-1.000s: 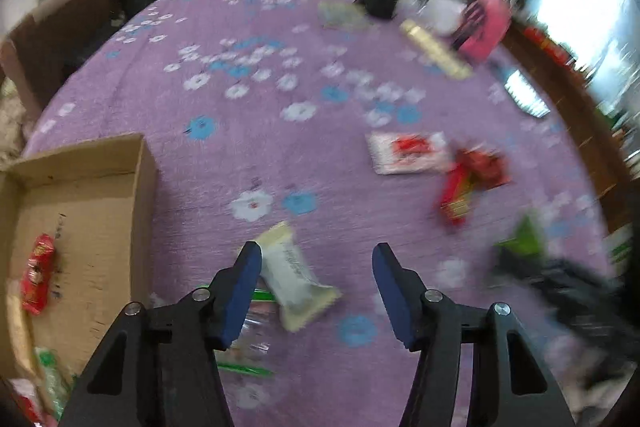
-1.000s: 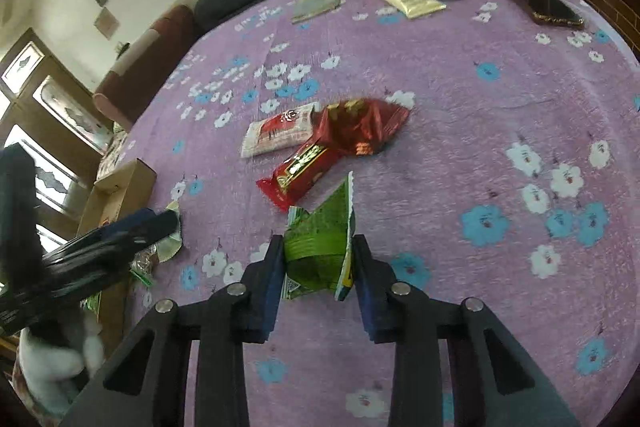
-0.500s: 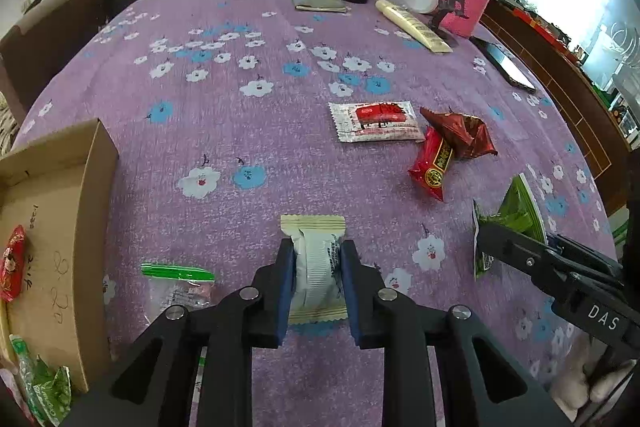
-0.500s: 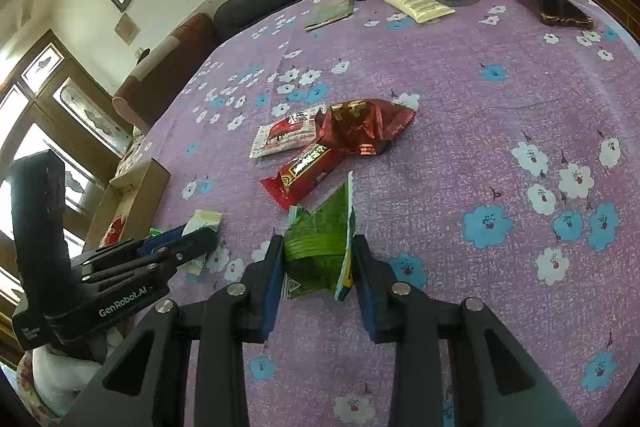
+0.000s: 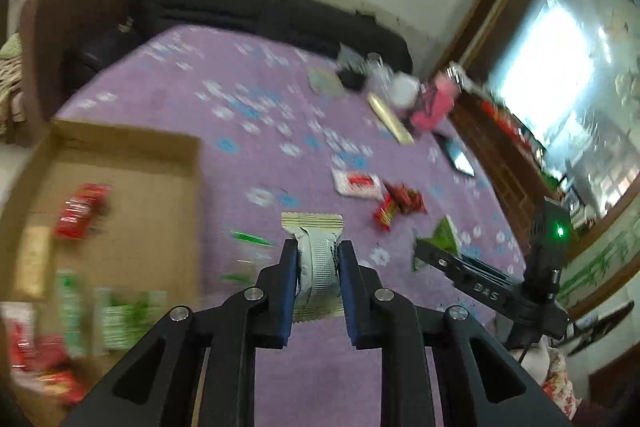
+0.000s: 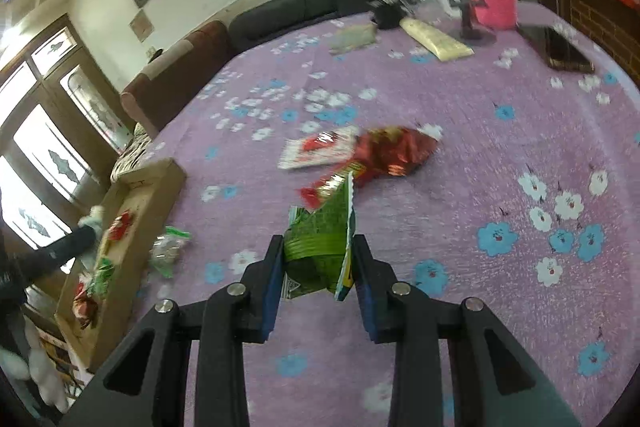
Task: Organize snacks
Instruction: 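Carry the green wrapper and white candy over the tray and release both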
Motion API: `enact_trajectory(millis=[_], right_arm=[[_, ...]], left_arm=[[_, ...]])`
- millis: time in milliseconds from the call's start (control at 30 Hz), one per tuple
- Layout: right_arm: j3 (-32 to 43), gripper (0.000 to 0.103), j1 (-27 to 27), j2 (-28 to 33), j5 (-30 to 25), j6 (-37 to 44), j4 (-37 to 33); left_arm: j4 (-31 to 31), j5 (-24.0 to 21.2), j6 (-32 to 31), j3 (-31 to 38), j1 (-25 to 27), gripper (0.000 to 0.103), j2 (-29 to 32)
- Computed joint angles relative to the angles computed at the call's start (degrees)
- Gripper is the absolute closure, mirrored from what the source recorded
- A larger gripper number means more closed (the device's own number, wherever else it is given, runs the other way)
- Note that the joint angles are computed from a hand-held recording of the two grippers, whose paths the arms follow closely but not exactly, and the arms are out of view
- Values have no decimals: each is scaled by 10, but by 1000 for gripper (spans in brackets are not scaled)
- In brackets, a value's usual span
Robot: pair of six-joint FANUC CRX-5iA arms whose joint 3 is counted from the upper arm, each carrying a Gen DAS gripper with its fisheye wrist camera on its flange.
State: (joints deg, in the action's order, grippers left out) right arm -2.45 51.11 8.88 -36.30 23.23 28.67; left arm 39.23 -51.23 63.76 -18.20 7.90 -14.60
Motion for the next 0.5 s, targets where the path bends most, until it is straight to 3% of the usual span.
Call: enact_trajectory(millis=[233,500], right_arm=[[112,71,41,36,-38,101,-36],[385,71,75,201,-159,288,-150]], left_arm=[[48,-10,-32,-46,133,83,-49],[47,-22,-42,-43,178,83,-9]])
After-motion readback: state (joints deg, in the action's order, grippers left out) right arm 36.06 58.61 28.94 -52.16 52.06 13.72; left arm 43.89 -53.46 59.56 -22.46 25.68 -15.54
